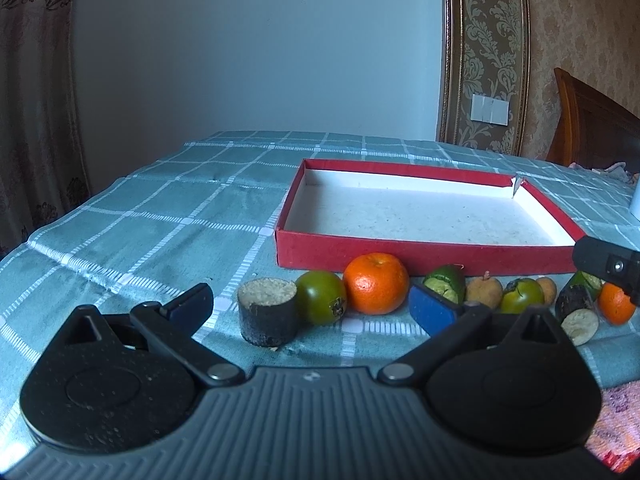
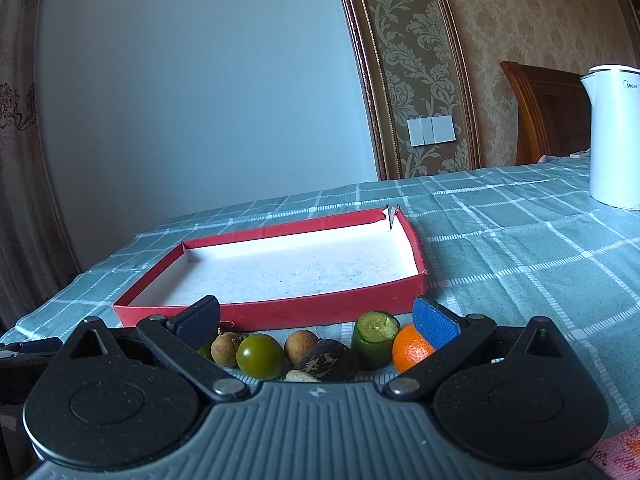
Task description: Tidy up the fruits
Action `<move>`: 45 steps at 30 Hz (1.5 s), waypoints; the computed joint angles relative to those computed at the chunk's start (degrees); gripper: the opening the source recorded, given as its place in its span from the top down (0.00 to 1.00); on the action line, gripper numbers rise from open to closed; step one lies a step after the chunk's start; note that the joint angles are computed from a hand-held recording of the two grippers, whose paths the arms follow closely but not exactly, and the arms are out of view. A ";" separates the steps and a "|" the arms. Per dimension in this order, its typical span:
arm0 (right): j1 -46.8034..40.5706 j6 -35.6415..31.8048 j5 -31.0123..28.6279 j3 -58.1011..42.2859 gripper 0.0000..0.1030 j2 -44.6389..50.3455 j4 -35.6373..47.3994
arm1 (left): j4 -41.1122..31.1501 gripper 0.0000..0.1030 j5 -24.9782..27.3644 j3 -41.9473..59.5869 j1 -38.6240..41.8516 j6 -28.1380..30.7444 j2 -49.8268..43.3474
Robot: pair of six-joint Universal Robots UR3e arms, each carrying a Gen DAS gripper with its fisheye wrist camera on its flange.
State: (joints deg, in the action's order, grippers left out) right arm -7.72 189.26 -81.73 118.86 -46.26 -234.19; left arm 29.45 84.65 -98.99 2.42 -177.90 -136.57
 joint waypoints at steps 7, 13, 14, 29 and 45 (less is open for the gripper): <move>-0.09 0.24 0.07 -0.09 0.00 -0.23 0.83 | -0.61 0.00 1.12 0.39 -0.22 -0.46 -0.08; 1.02 -0.09 -2.52 -1.29 0.00 -0.73 3.96 | -0.66 0.00 1.06 0.32 -0.09 -0.41 -0.02; 1.31 -0.16 -3.25 -1.51 0.00 -0.79 4.52 | -0.55 0.00 1.00 0.24 -0.04 -0.43 -0.02; 2.98 -0.59 -6.91 -2.73 0.00 -1.27 7.92 | 0.45 0.00 1.15 -0.06 -0.04 -0.15 -0.23; 3.23 -0.62 -7.29 -2.89 0.00 -1.29 8.18 | 0.72 0.00 1.59 -0.22 -0.43 0.08 -0.16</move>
State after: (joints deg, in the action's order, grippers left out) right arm -4.50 188.64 -89.03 115.97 -47.56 -226.01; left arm 30.17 86.24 -99.21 1.99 -177.81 -136.74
